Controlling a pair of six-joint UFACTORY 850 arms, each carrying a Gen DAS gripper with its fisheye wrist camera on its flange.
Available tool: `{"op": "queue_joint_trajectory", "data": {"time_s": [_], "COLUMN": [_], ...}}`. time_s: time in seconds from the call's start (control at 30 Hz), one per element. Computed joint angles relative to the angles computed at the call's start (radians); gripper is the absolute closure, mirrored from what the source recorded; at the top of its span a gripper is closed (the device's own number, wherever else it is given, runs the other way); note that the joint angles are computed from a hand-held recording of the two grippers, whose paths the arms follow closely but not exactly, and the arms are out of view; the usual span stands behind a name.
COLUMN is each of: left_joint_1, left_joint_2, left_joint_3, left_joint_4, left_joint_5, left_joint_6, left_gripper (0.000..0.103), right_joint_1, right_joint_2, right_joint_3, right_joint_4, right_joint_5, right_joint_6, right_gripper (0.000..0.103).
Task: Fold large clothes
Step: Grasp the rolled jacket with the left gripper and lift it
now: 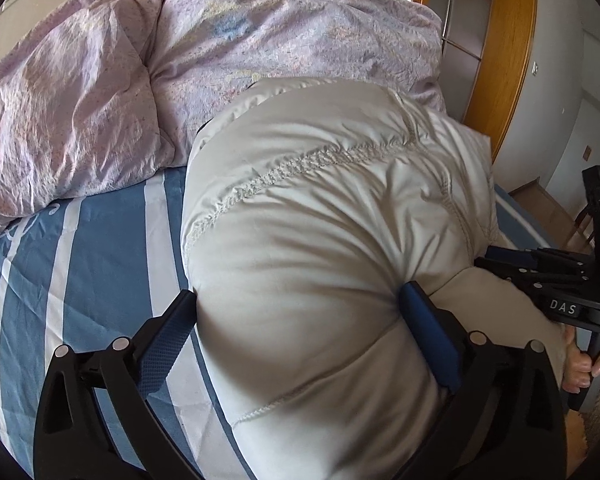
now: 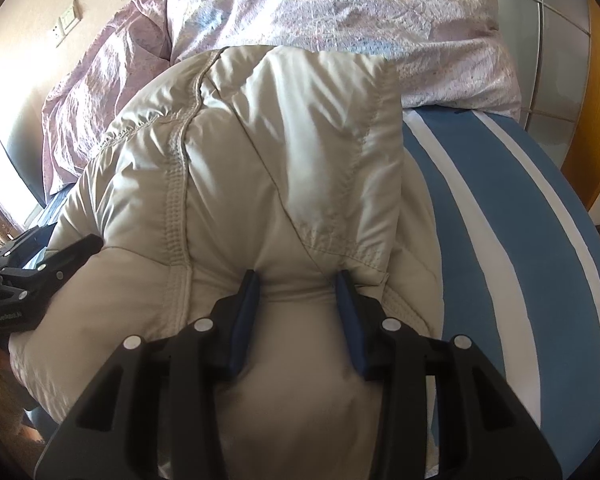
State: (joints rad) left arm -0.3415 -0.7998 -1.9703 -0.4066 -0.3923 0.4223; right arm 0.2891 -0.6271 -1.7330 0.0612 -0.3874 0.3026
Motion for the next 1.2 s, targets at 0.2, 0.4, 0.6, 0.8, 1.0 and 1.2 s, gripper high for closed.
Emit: {"op": "queue_joint_trajectory", "data": {"time_s": [0.2, 0.4, 0.6, 0.8, 1.0, 1.2], "left_joint_1": [0.066, 0.160, 0.164, 0.163, 0.172, 0.178], "left_joint_2": [0.027, -0.035, -0.112, -0.164, -0.230, -0.272], "left_joint_3": [-0.012, -0.103, -0.206, -0.271, -0.356, -0.400], "left_joint_4": [-0.212, -0.469, -0.441, -0.465, -0.517, -0.574], "left_joint_5": [-0.123, -0.319, -0.433, -0.503, -0.584, -0.643], "left_joint_6": [0.061, 0.074, 0.013, 0.005, -0.015, -0.015], "left_gripper": [0.002, 0.002, 0.002, 0.002, 0.001, 0.001], "right_joint_1": [0.010, -0.076, -0.162, -0.184, -0.195, -0.191], "right_joint_2": [0.019, 0.063, -0.050, -0.122, -0.193, -0.238], "right_joint_3": [-0.075, -0.020, -0.120, -0.179, -0.240, -0.295], "right_joint_4": [-0.181, 0.267, 0.654, 0.767, 0.893, 0.899], "right_joint_5": [-0.167, -0.085, -0.259, -0.362, -0.485, -0.545], "right_joint_6": [0.220, -0.053, -0.271, -0.318, -0.418, -0.461], "right_gripper": [0.002, 0.002, 0.002, 0.002, 0.002, 0.002]}}
